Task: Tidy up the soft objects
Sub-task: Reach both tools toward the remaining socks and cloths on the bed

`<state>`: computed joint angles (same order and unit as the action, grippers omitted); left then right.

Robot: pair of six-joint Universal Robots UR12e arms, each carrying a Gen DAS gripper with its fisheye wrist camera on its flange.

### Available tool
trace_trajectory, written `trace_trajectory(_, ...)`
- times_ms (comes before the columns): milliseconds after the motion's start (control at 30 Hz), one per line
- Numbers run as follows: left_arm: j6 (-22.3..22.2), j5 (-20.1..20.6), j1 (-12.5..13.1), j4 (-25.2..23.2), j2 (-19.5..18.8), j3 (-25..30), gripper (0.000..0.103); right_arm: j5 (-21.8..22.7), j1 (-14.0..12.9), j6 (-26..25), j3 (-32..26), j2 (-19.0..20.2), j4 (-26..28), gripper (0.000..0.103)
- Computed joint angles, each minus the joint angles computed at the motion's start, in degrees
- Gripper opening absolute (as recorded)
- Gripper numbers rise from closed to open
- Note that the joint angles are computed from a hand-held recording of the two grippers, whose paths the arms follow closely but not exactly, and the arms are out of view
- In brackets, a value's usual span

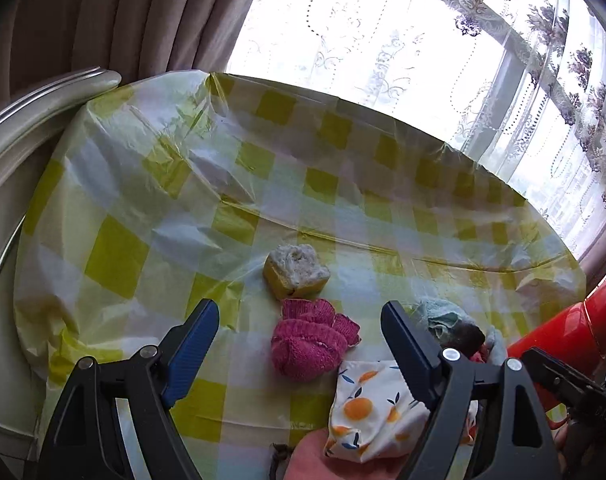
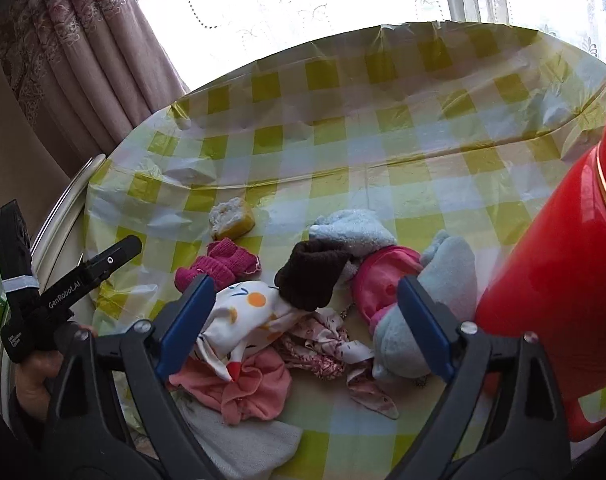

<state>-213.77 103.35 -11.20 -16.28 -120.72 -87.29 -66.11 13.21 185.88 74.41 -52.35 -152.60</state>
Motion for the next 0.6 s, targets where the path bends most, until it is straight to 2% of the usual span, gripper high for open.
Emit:
trace_trajectory(200, -4.46, -10.69, 3.61, -9.75, -4.93, 7.51, 0.085, 0.6, 0.42, 2.17, -4.22, 3.18, 3.67, 0.086)
trace_trajectory(333, -7.13, -14.16, 4.88, -19.02, -8.83, 13.82, 0.085, 1.11, 0.74, 2.53, -5.93, 4.64, 5.54, 0.076)
trace_trajectory(467, -5.28, -13.89, 4.74, -26.9, -12.03, 19.27, 0.085, 1.55, 0.9, 2.66, -6.76, 5.63, 6.63, 0.066)
trace_trajectory(600, -1.49, -9.79, 3.54, -30.76, -13.96, 22.84, 0.086, 1.84, 0.82, 2.82, -6.86, 6.06, 6.85, 0.053)
